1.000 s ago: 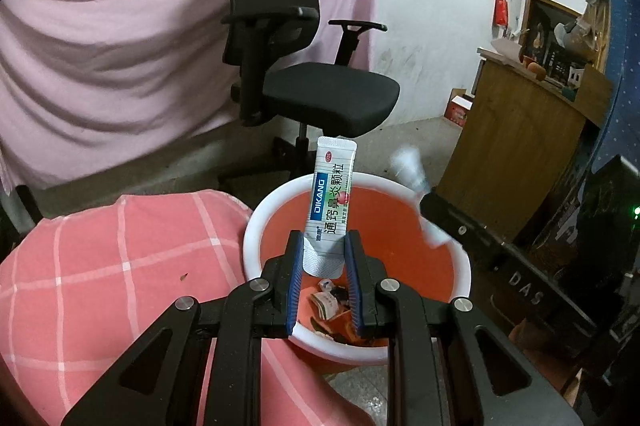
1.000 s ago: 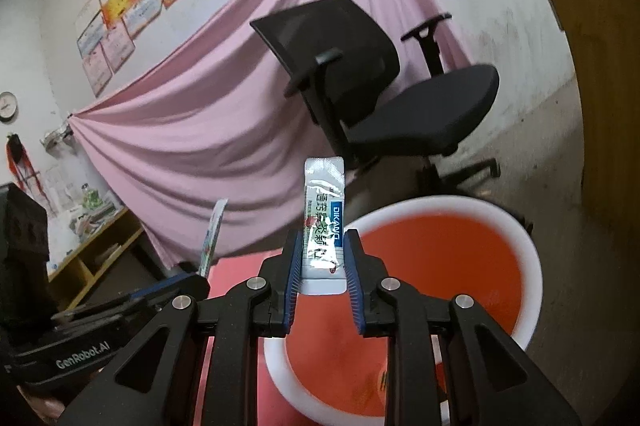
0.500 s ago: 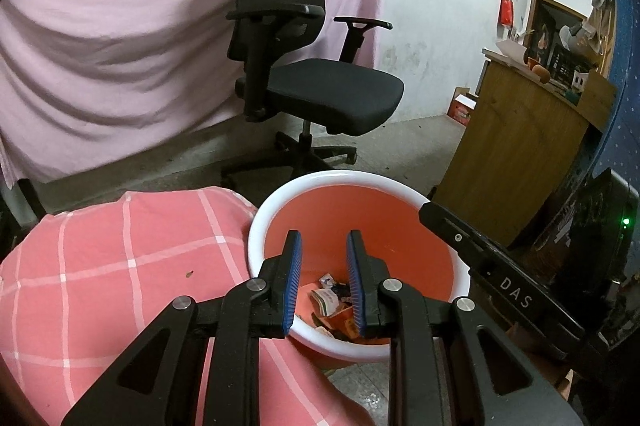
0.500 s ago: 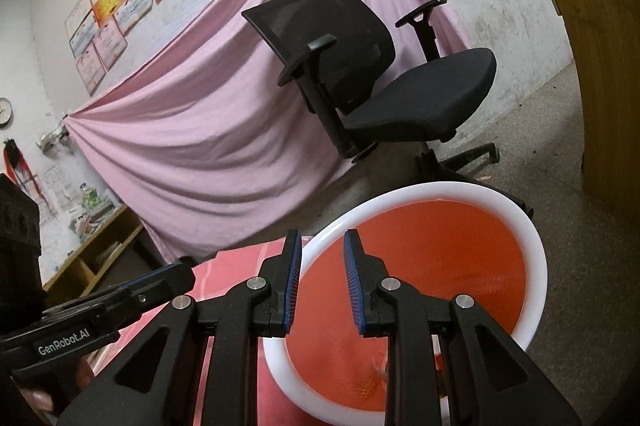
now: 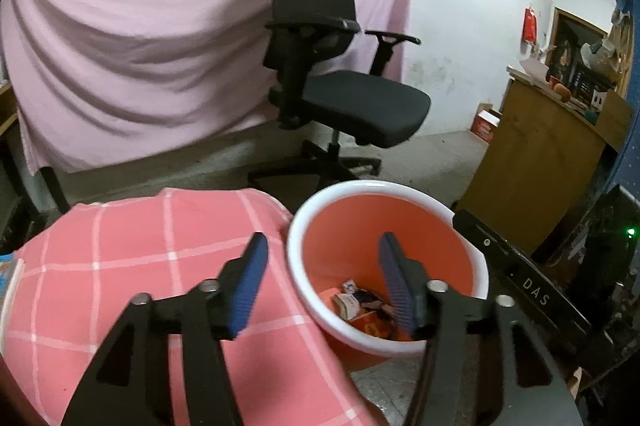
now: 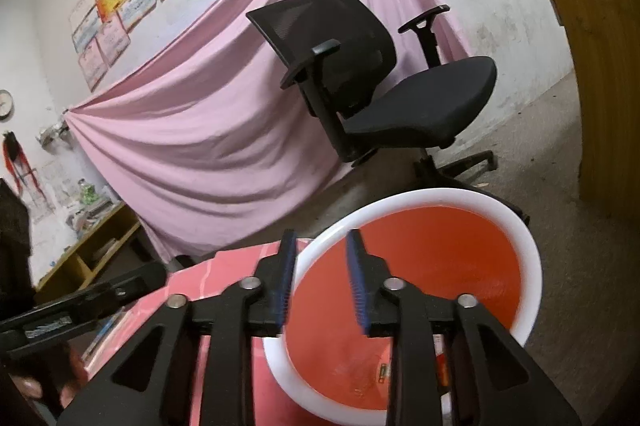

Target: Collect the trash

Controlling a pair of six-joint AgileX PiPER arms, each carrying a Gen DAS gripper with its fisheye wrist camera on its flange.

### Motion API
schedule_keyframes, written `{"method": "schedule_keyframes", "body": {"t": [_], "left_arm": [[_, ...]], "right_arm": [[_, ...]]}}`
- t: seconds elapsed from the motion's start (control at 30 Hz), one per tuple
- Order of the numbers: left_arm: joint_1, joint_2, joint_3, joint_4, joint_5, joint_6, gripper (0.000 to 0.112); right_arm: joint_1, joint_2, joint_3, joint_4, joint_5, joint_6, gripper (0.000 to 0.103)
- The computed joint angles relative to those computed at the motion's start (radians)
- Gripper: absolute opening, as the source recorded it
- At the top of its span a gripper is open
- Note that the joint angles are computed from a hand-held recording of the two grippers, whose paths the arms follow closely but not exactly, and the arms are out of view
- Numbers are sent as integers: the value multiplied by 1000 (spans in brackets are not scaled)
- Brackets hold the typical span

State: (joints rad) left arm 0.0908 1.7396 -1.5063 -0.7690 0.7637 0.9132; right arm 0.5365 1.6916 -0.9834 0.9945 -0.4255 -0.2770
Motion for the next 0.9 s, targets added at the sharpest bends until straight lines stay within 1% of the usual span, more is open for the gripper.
{"method": "schedule_keyframes", "body": {"t": [0.03,0.07,0.13,0.17,0.2,0.23,0.27,0.3,0.37,0.43,0.5,0.57,0.7,0.83,0.9], "left_arm": [[9,-10,13,-10,-9,13,56],[20,-24,30,-16,-22,23,61],[39,-49,62,-28,-58,35,77],[54,-69,89,-50,-84,56,88],[71,-84,112,-87,-99,89,93],[94,-103,142,-145,-114,138,93],[115,-120,166,-190,-122,177,94],[134,-134,184,-220,-125,204,96],[165,-162,222,-273,-142,259,100],[200,-189,264,-347,-147,337,100],[241,-214,303,-408,-130,406,100],[283,-238,338,-458,-106,468,100],[380,-291,430,-588,-61,613,100],[478,-329,495,-661,6,705,101],[539,-347,525,-677,55,735,101]], "right_arm": [[6,1,0,21,-10,-17,45],[11,2,-1,38,-17,-29,49],[20,4,-7,80,-24,-67,49],[24,3,-8,98,-29,-84,49],[27,3,-11,114,-33,-99,53],[42,1,-13,158,-49,-135,58],[58,-2,-11,182,-72,-153,76],[77,-7,-3,185,-102,-151,87],[118,-25,17,188,-159,-161,87],[166,-37,34,202,-227,-187,92],[213,-46,55,202,-298,-188,103],[275,-61,95,183,-400,-153,103],[381,-66,131,191,-569,-139,103],[460,-56,131,211,-678,-176,103],[505,-45,119,235,-731,-211,103]]}}
